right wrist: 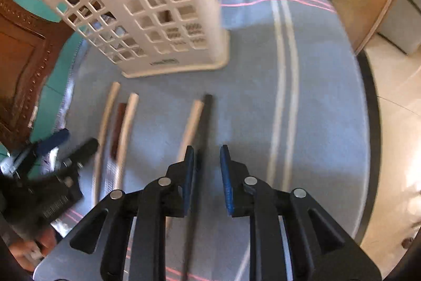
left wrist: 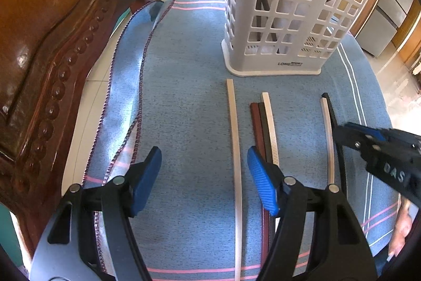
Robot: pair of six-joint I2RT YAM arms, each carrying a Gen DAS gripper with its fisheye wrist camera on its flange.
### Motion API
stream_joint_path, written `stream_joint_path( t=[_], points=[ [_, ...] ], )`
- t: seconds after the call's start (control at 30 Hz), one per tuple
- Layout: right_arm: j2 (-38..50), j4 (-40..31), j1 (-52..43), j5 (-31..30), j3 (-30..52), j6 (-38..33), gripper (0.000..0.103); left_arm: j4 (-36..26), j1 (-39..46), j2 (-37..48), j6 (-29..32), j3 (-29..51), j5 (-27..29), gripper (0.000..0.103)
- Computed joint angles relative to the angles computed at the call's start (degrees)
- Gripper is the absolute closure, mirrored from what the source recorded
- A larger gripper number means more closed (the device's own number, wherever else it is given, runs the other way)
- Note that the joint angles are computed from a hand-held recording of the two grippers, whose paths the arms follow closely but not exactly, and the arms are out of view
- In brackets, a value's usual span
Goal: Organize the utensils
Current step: 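Position the right gripper around the black chopstick while the left gripper aligns over a light wooden one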
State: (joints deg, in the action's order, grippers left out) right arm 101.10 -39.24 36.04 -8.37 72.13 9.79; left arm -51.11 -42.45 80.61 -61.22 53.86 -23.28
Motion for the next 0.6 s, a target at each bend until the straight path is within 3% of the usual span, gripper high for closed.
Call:
stream_joint_path(
  t=[0.17, 0.33, 0.6],
  points=[
    [-0.2, 2.7, 1.6, 1.1, -1.3, -0.1, 0.079, 0.1, 1.0, 0.3, -0.2, -0.4, 0.3, 0.034],
    [-2.1, 5.2, 5.7, 8.1, -4.4, -2.5, 0.079, 0.8, 1.6, 1.2, 0.8, -0.5, 0.4, 0.034],
    [-5.5, 7.2, -1.3, -1.3, -8.4, -4.0, 0.079, 1.0, 1.4, 3.5, 1.0, 0.4, 0.6, 0.034]
  ],
)
